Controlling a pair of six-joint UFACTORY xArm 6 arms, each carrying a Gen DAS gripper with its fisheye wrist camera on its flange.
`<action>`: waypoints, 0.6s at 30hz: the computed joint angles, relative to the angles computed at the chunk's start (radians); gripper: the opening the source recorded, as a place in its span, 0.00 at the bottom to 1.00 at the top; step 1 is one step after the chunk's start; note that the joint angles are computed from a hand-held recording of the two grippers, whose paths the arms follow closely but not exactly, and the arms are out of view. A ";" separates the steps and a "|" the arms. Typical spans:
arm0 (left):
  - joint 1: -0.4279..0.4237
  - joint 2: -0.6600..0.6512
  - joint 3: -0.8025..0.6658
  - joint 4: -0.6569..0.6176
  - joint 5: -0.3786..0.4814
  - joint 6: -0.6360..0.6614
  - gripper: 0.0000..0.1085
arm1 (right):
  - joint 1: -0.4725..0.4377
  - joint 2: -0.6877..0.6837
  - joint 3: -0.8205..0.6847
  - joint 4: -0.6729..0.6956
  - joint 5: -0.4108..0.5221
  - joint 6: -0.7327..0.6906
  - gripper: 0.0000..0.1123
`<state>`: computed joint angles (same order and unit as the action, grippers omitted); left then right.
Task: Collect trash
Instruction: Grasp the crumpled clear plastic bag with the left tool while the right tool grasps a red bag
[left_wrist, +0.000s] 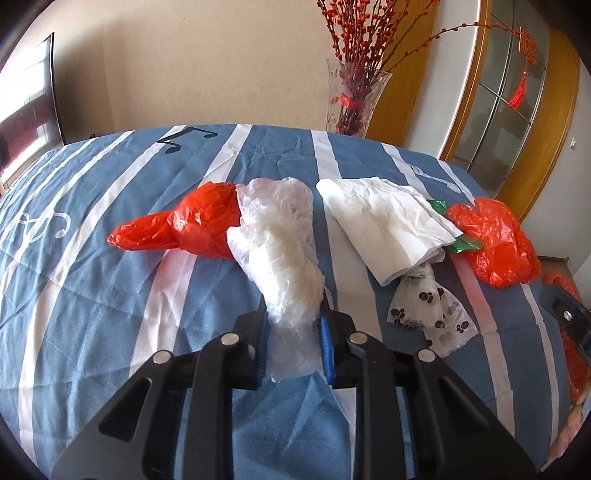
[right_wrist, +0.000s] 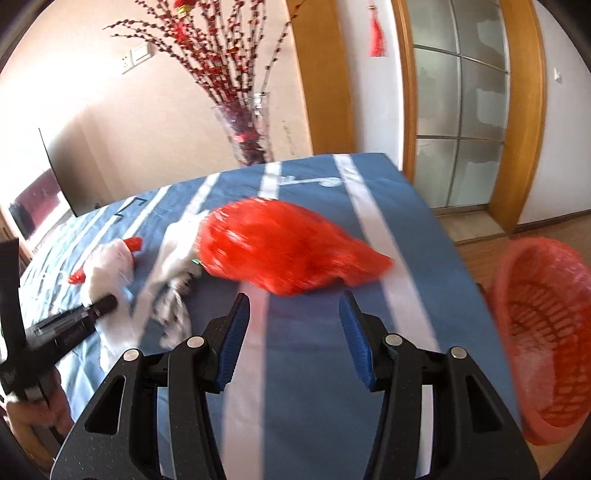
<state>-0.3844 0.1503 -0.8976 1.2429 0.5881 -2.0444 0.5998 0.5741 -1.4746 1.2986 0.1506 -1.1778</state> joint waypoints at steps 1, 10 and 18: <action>-0.002 0.001 -0.001 0.003 0.002 0.001 0.21 | 0.006 0.012 -0.013 -0.027 -0.005 0.025 0.46; -0.017 0.015 -0.024 -0.007 0.032 0.041 0.21 | 0.033 0.103 -0.091 -0.283 -0.102 0.245 0.46; -0.026 0.019 -0.031 -0.013 0.048 0.060 0.20 | 0.008 0.159 -0.137 -0.557 -0.053 0.503 0.10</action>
<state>-0.4108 0.1694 -0.9285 1.2294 0.6360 -1.9849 0.6073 0.7326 -1.6117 0.7415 0.0975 -0.6744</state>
